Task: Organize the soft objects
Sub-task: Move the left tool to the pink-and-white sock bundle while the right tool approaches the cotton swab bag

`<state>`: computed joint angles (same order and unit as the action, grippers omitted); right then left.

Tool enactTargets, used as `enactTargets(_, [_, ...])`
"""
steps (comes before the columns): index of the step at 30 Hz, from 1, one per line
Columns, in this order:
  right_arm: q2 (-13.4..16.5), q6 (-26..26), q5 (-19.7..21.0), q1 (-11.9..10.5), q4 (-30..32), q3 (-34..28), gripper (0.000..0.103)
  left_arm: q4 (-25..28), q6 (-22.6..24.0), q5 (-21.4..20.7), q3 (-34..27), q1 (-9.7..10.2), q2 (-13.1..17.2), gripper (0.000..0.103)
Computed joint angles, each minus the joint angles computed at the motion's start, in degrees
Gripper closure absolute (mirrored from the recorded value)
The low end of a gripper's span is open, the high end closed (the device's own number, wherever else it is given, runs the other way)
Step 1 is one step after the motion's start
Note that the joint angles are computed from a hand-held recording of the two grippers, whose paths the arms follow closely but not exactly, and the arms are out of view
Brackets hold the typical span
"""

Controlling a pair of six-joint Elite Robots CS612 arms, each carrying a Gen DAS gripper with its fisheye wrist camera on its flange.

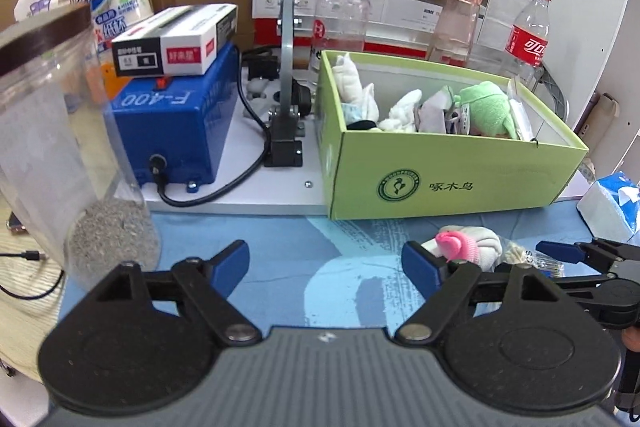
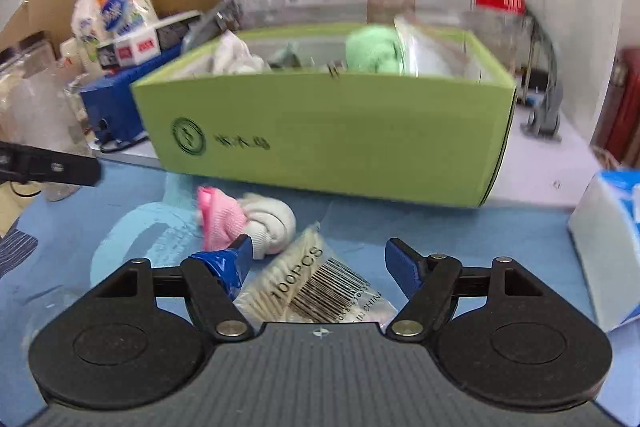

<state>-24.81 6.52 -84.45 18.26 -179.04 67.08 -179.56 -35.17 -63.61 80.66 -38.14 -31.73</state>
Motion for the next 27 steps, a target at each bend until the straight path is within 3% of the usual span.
enactTargets(4, [-0.86, 2.42, 1.34, -0.88, -0.28, 2.42, 0.042, 1.01, 2.14, -1.97, -2.07, 0.21, 0.93, 0.014])
enactTargets(6, [-2.07, 2.55, -0.86, -1.09, -1.94, 5.17, 0.042, 1.22, 3.47, -4.14, -4.08, 0.3, 2.02, 0.001])
enactTargets(11, [-4.82, 5.0, -3.81, -1.73, -8.82, 12.02, 0.041, 3.29, 7.88, -9.52, -10.63, 0.37, 5.16, 0.001])
enactTargets(18, [-5.71, 11.34, -2.07, -2.18, -17.62, 16.22, 0.041, 12.33, 10.37, -15.99, -19.76, 1.58, 9.2, 0.001])
enactTargets(23, [-5.61, 13.69, -2.48, -2.2, -18.63, 16.74, 0.04, 16.18, 10.29, -17.58, -23.53, 1.79, 11.24, 0.001])
enactTargets(27, [-5.41, 15.27, -2.88, -2.32, -18.45, 16.77, 0.04, 21.68, 9.85, -12.78, -24.87, 1.15, 11.88, 0.001])
